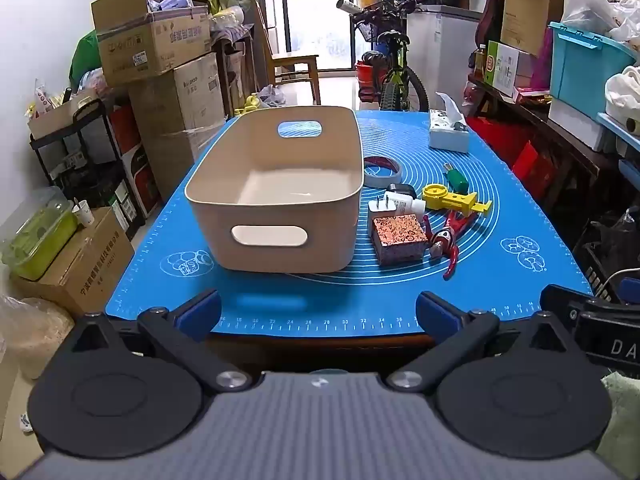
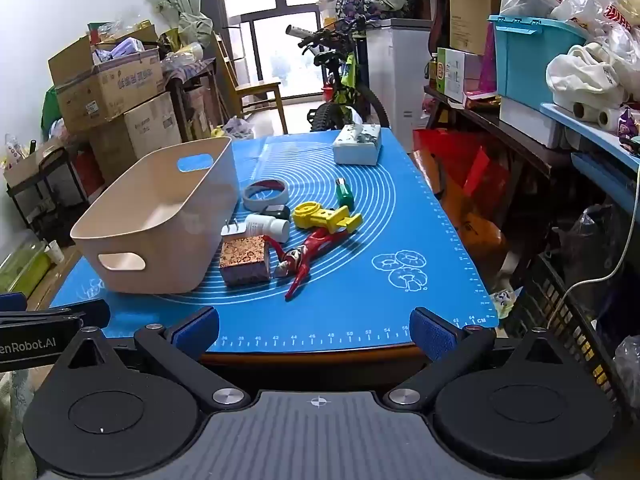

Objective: Organize rigid objects

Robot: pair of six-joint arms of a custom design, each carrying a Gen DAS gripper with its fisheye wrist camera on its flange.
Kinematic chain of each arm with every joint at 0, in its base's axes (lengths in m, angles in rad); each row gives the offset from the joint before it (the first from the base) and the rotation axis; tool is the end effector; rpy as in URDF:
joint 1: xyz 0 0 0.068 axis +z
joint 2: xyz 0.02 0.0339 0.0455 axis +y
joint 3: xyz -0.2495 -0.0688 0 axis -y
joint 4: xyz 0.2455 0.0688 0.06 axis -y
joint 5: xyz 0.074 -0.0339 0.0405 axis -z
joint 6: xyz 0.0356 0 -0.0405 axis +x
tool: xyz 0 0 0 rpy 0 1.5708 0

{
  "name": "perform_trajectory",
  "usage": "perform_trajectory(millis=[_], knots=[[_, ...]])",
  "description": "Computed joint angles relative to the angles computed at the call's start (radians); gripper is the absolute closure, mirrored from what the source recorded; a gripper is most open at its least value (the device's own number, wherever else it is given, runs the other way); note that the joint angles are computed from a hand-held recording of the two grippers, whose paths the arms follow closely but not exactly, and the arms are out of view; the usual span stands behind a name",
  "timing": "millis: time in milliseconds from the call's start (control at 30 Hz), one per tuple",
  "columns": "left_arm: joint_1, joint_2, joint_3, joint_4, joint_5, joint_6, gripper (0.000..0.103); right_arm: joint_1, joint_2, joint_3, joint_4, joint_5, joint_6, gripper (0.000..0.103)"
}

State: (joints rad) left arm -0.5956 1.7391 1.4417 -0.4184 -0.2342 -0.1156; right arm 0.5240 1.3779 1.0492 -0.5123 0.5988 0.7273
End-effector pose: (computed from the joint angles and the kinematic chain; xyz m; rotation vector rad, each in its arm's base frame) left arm 0.3325 -0.2154 0.2736 0.4200 2.2262 -0.1094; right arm 0.2636 0.1291 0.2588 0.4855 2.1813 -0.0588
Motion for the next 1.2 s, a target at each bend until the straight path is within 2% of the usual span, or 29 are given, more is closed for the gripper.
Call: perform_trajectory(millis=[1200], knots=[[-0.005,-0.004,-0.009,0.015,-0.014,0.025,0.001,0.006,0.02,0.019,-0.013,0.011,0.0,0.002]])
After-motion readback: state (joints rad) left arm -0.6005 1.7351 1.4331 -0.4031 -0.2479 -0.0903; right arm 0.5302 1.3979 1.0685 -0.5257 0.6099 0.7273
